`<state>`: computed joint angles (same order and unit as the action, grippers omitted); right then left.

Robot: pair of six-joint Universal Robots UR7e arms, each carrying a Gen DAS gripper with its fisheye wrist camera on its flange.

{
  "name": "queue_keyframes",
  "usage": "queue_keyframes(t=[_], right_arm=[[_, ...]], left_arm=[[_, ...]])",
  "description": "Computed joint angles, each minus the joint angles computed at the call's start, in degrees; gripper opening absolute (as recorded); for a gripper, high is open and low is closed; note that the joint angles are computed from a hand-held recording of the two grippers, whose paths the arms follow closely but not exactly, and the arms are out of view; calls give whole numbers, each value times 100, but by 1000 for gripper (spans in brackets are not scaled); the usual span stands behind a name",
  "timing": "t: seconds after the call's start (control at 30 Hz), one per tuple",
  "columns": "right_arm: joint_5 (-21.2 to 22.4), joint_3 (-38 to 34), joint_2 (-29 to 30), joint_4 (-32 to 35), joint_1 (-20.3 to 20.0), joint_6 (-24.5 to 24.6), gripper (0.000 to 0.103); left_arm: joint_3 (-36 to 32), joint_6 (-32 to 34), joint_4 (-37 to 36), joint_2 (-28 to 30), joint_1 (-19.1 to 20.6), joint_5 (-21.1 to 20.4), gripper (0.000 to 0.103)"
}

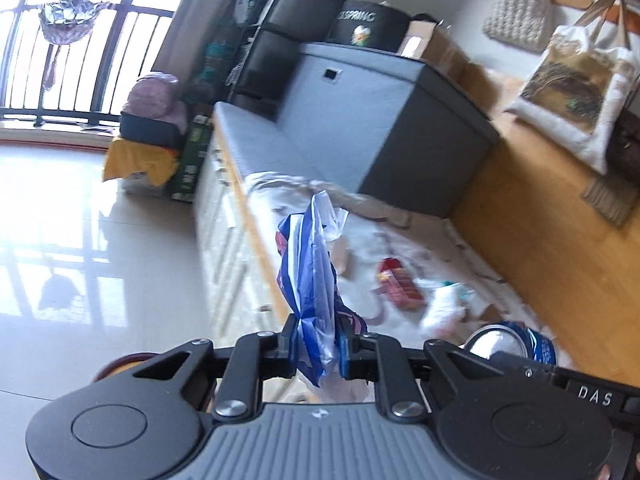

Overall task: Collect trash
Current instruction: 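Carry the blue bag with the left tool while the right tool lifts the Pepsi can, then carry the blue bag and Pepsi can with both tools over the wastebasket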

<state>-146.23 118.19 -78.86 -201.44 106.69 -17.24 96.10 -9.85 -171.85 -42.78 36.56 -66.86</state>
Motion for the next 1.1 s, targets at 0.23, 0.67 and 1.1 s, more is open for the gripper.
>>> queue_keyframes(t=[0.23, 0.67, 1.1], right_arm=[[269, -432, 671, 229, -67, 165, 85], [604, -1310, 1790, 917, -310, 429, 85], [1210, -1818, 2319, 2246, -834, 1190, 85]], left_arm=[[-175, 159, 556, -66, 248, 253, 19], [-600, -323, 1733, 91, 801, 881, 19], [-1370, -643, 3415, 701, 1252, 1287, 19]])
